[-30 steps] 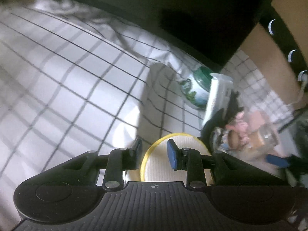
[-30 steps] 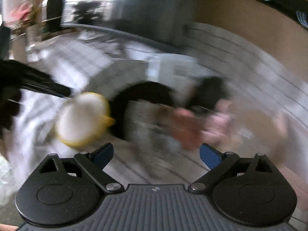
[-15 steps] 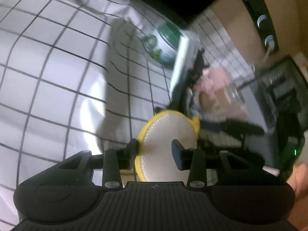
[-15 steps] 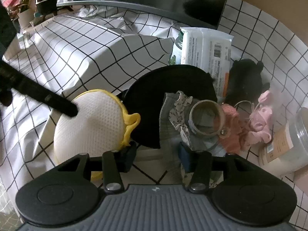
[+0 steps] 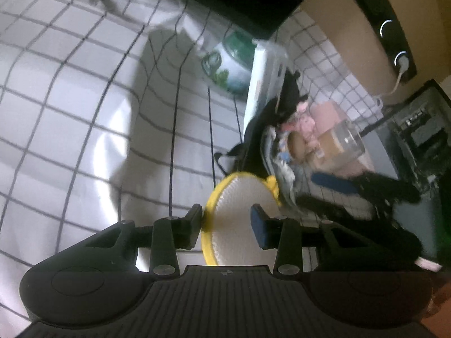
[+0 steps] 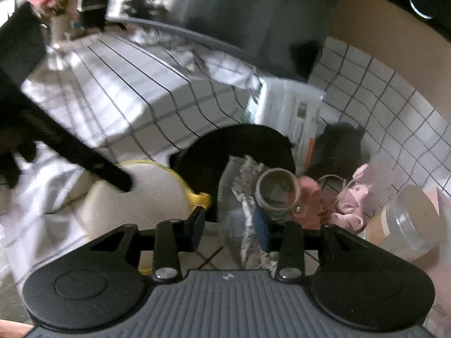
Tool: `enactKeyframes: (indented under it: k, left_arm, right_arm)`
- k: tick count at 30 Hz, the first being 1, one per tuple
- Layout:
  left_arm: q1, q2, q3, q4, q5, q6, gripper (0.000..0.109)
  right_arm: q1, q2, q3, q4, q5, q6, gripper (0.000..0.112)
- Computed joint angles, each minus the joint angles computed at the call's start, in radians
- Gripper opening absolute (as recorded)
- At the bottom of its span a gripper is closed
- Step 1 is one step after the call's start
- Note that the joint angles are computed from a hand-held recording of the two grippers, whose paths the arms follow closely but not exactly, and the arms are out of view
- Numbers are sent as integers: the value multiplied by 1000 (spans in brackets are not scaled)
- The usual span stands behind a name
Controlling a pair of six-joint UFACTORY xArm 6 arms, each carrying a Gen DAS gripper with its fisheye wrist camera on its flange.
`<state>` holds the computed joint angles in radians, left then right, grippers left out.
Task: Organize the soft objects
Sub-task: 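Grasp the yellow-rimmed round mesh pad with the left gripper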
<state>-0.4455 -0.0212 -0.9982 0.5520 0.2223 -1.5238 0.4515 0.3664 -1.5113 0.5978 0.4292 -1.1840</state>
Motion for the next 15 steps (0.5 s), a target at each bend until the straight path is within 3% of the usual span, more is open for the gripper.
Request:
enactKeyframes:
  k: [2,5,8,10,15]
  left_arm:
    - [-6,0,-15,77,46,-85,42]
    - [-4,-8,12,100,2,-155,42]
    - [-20,-2,20,47,-17,-129,43]
    - [-34,3,9,60,14,-149,43]
    - [-27,-4,16,189,-51,-317,45]
  right_arm:
    - [-2,-31,25,72,26,-66,38]
    - [3,-34,36,47,73,-97,38]
    - [16,-2,46,-34,40,-68,38]
    - [17,-4,56,24,25,-131,38]
    - [15,-9,78,120,-8,-280,38]
